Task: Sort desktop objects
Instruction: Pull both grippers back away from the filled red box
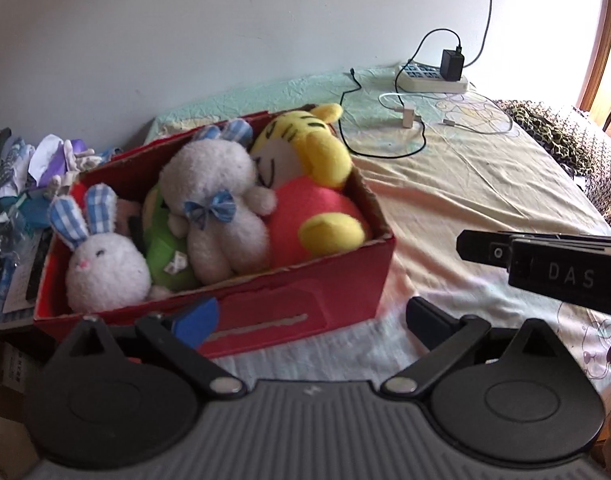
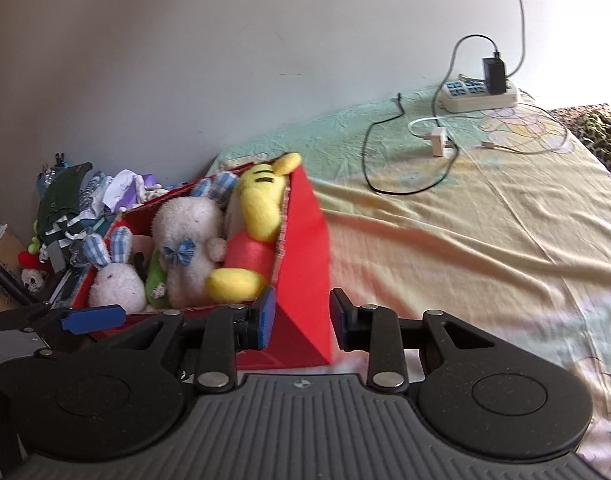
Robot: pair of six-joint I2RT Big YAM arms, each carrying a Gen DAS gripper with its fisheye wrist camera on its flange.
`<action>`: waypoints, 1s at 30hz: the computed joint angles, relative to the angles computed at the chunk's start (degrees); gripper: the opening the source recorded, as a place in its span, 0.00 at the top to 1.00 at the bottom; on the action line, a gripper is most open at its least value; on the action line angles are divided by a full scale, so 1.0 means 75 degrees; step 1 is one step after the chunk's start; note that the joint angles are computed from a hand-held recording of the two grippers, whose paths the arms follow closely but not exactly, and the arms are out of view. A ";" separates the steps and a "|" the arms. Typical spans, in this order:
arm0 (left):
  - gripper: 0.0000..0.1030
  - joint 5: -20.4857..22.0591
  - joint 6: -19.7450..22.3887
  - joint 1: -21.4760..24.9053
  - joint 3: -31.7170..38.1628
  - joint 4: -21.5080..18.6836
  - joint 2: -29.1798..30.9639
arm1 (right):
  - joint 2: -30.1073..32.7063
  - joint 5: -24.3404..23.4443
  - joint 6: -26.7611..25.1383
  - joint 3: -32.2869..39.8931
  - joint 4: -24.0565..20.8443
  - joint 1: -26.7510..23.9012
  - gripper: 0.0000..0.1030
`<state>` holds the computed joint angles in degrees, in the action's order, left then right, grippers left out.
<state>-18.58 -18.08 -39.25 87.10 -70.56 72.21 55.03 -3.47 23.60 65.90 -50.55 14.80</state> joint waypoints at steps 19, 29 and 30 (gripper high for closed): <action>0.02 -0.0326 -0.1298 -0.1089 0.1038 -0.1242 0.1430 | -0.0368 0.0878 -0.0427 -0.0646 -0.1298 -0.1317 0.57; 0.01 -0.0720 -0.1954 -0.1039 0.0875 -0.1802 0.1413 | -0.0197 0.0631 -0.0673 -0.0697 -0.1276 -0.1259 0.52; 0.01 -0.0747 -0.1997 -0.1033 0.0830 -0.1833 0.1387 | -0.0198 0.0597 -0.0675 -0.0714 -0.1268 -0.1222 0.52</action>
<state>-24.18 -33.06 -47.00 93.32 -84.31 82.61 53.55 1.00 18.54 60.55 -60.06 5.63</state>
